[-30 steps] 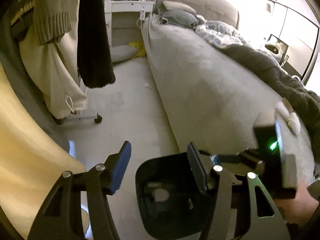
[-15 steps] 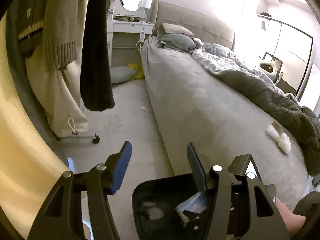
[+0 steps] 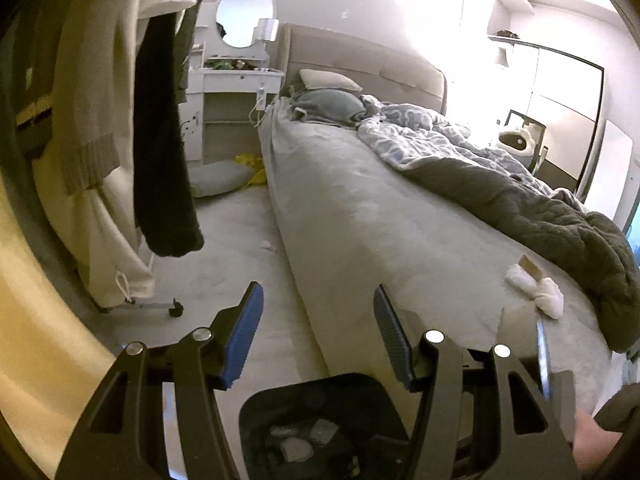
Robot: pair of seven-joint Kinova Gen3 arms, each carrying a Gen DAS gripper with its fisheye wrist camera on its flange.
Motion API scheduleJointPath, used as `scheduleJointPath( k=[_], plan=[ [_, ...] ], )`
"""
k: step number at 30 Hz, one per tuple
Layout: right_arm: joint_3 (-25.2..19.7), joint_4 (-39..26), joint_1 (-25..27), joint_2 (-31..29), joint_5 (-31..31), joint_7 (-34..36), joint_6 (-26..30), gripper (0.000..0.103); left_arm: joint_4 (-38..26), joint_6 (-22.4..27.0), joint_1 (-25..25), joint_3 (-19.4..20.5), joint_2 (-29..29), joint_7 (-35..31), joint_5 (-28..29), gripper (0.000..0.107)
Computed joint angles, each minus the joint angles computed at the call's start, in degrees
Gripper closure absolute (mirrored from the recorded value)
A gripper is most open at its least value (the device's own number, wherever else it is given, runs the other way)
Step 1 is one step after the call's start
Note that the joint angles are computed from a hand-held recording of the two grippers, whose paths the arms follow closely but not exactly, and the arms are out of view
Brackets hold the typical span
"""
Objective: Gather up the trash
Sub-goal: 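Move both tools back to the items on the bed, then grasp the white cotton ball with the right tool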
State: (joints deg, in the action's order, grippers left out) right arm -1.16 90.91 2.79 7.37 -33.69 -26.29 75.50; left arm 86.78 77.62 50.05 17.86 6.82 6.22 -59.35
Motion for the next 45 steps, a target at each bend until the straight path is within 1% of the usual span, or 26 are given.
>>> scheduleJointPath(
  k=[4,10,13,15,16,19,25,28,33,34,36,40,45],
  plan=[
    [1.7,-2.2,3.2,0.5,-3.3,1.3,1.5,0.02,-1.5,-0.8,0.3,-0.4,1.3,-0.5,-0.6,0.046],
    [3.7,-4.4,8.0,0.3,-7.1,4.1,0.7,0.02,-5.1,-2.6,1.4,-2.1,4.2,-3.3,-0.7,0.045],
    [4.4,-5.7,10.3,1.2,-8.9,3.8,0.6,0.018,-7.7,-2.9,2.3,-3.3,6.1,-6.0,-0.3,0.045],
    [4.9,-6.9,12.1,1.9,-10.0,3.5,0.2,0.017,-9.2,-2.9,3.1,-4.3,7.3,-7.9,-0.2,0.042],
    [5.0,-7.1,12.8,2.1,-10.4,3.3,-0.5,0.016,-9.8,-3.5,3.3,-4.8,7.7,-8.7,0.1,0.04],
    [5.3,-8.9,15.2,3.5,-11.3,2.4,-1.1,0.016,-11.4,-5.1,3.8,-6.2,8.9,-10.1,1.1,0.039],
    [4.7,-9.6,18.2,4.6,-11.9,1.6,-4.0,0.013,-14.4,-9.0,4.3,-8.6,10.8,-11.9,3.2,0.034],
    [4.6,-10.8,20.0,5.5,-12.2,2.2,-3.8,0.012,-15.6,-11.2,4.2,-9.5,11.7,-13.1,4.5,0.029],
    [4.3,-11.5,21.4,6.4,-11.6,2.7,-5.5,0.012,-19.3,-13.1,4.4,-11.1,14.1,-16.8,7.3,0.029],
    [4.3,-12.0,22.0,6.8,-11.8,2.6,-5.0,0.012,-20.0,-13.5,4.4,-11.5,14.6,-17.7,7.8,0.028],
    [4.0,-12.0,22.5,6.8,-11.8,3.2,-6.2,0.012,-21.1,-14.0,4.9,-12.3,15.3,-18.7,8.6,0.028],
    [3.5,-13.7,23.4,8.1,-11.1,5.3,-6.8,0.011,-23.9,-15.8,5.0,-13.6,17.0,-21.0,10.8,0.027],
    [2.6,-16.4,23.6,10.7,-8.3,4.7,-6.3,0.011,-27.6,-16.9,5.1,-15.0,19.1,-24.4,13.9,0.024]
  ],
)
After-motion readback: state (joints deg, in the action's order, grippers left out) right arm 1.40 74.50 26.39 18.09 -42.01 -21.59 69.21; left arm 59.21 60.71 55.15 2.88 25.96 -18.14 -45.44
